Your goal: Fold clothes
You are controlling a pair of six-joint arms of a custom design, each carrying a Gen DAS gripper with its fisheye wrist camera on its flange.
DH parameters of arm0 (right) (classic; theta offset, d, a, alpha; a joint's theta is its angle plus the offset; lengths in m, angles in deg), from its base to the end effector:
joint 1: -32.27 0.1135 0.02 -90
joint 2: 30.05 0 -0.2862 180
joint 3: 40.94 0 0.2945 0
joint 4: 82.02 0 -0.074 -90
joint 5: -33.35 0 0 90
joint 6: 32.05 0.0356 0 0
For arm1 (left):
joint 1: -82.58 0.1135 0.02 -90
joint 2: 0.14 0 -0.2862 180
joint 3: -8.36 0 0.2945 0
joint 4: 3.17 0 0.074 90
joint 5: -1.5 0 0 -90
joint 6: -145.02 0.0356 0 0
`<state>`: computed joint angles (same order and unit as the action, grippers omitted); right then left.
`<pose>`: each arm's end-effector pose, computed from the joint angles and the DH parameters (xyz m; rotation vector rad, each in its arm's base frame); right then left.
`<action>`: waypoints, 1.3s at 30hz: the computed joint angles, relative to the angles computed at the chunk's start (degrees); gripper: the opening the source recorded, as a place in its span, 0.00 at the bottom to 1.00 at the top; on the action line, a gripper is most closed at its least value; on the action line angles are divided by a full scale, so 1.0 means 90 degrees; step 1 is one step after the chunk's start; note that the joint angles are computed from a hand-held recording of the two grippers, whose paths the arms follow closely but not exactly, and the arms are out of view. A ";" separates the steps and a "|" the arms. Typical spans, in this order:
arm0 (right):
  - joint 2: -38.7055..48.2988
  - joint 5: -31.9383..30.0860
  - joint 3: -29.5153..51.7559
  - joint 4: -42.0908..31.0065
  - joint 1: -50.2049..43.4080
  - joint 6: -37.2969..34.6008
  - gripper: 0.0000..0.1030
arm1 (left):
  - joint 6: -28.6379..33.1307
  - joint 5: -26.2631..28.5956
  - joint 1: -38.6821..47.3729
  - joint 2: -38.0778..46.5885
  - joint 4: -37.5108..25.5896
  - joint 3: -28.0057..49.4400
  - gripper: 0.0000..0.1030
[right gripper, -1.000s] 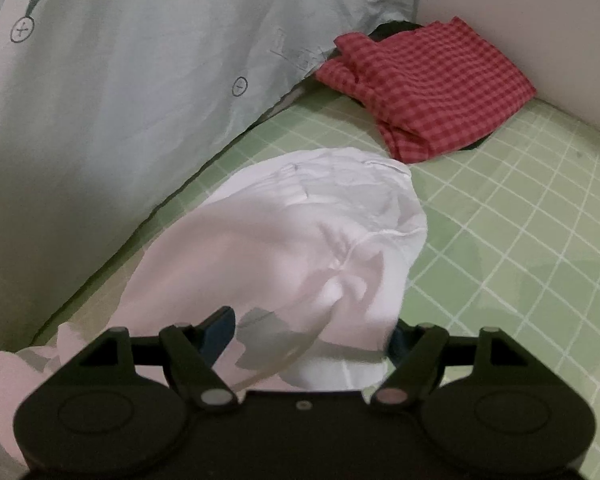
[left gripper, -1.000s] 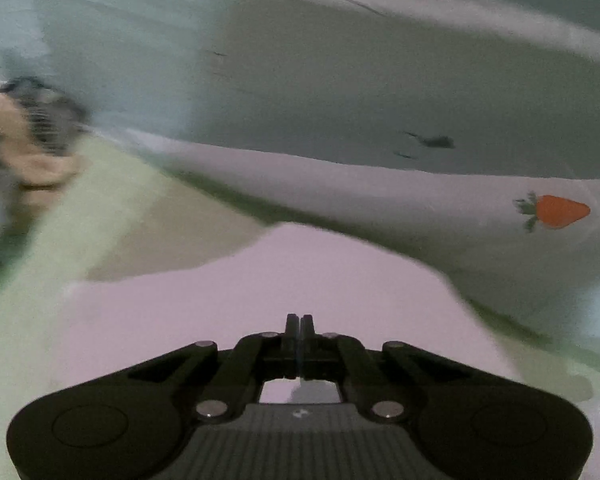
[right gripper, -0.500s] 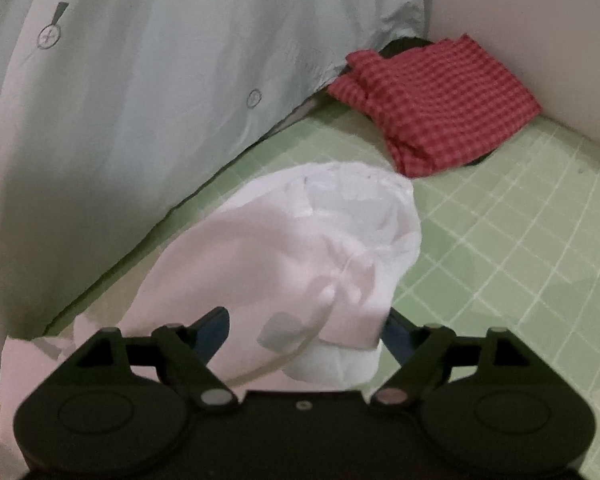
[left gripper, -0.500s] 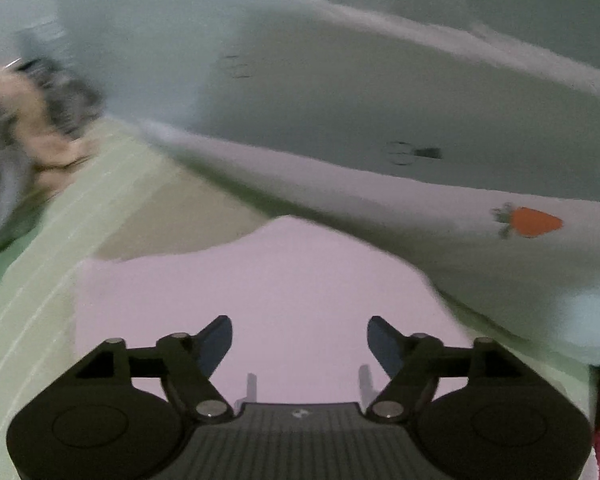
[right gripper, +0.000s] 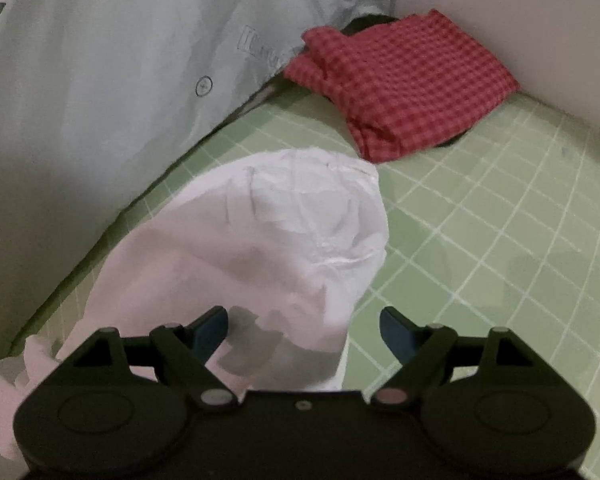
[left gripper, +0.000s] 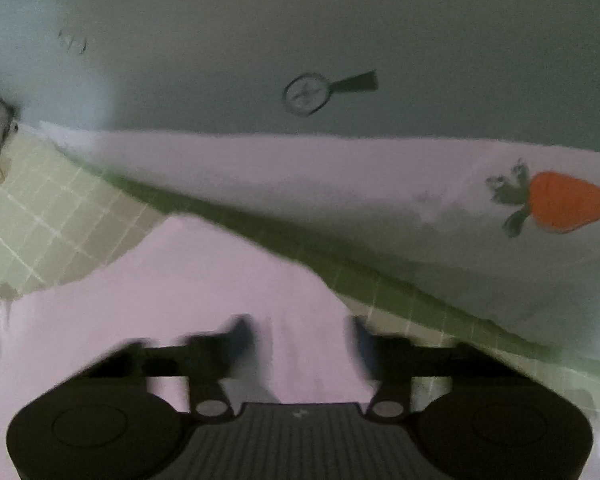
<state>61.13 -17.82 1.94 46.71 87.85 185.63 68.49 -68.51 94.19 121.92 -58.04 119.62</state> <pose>0.1342 0.1564 0.0794 1.3857 2.0268 -0.1807 0.4976 0.0898 0.2030 0.1429 2.6336 -0.3301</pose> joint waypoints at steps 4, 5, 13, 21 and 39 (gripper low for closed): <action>-0.0006 0.0057 0.0064 0.0117 -0.0027 -0.0294 0.81 | 0.0339 0.0685 0.0562 -0.0424 0.0232 -0.0502 0.04; -0.0015 0.0080 0.0093 0.0109 -0.0006 -0.0322 0.81 | 0.0488 0.0809 0.0756 -0.0630 0.0266 -0.0665 0.04; 0.0014 0.0237 0.0375 -0.0458 0.0623 0.0205 0.70 | 0.2314 0.1643 0.2888 -0.1322 -0.0907 -0.0713 0.03; 0.0184 0.0077 0.0440 -0.0848 0.1522 0.1080 0.71 | 0.3168 0.0593 0.4517 -0.0225 -0.2512 -0.0276 0.06; -0.1372 0.1011 -0.1136 0.0811 0.0783 0.0642 0.15 | 0.2056 0.0487 0.4306 0.0036 -0.1799 -0.0466 0.43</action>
